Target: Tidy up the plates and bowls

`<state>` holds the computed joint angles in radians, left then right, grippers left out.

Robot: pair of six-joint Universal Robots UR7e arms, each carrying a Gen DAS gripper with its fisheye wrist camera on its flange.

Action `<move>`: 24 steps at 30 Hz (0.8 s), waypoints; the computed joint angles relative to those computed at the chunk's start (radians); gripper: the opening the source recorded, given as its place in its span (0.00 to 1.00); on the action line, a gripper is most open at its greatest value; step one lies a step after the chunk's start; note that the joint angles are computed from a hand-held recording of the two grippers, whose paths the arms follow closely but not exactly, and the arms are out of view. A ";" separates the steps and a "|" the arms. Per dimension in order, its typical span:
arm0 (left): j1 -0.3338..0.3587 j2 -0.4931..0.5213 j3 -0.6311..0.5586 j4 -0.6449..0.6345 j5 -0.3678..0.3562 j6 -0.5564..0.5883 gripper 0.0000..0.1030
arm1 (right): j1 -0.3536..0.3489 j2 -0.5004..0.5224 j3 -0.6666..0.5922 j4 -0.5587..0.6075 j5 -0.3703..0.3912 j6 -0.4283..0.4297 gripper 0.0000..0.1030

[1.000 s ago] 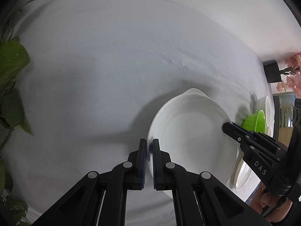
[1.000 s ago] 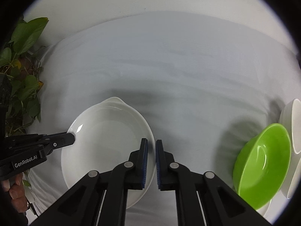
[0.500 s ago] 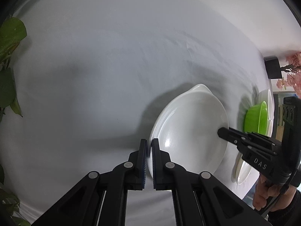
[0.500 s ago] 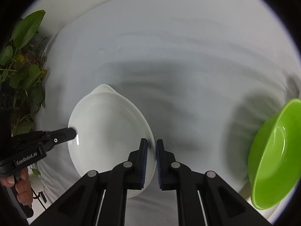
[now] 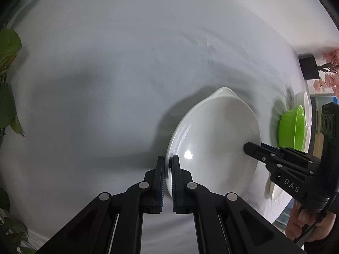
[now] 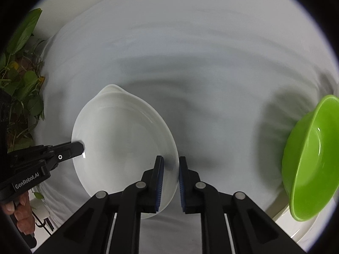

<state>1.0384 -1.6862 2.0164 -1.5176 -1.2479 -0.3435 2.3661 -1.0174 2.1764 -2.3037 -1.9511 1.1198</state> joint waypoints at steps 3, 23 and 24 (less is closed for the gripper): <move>-0.017 -0.027 0.022 -0.005 0.004 -0.016 0.02 | 0.016 0.001 -0.013 0.017 -0.012 0.008 0.10; -0.450 -0.257 -0.050 0.286 0.015 -0.392 0.02 | 0.237 -0.191 -0.086 0.225 -0.050 0.149 0.09; -0.489 -0.266 -0.059 0.315 0.009 -0.428 0.02 | 0.257 -0.204 -0.094 0.244 -0.048 0.165 0.09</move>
<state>0.5489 -1.9526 1.9570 -1.2028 -1.2389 -0.7718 2.6230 -1.2216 2.0824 -2.0594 -1.9988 1.2852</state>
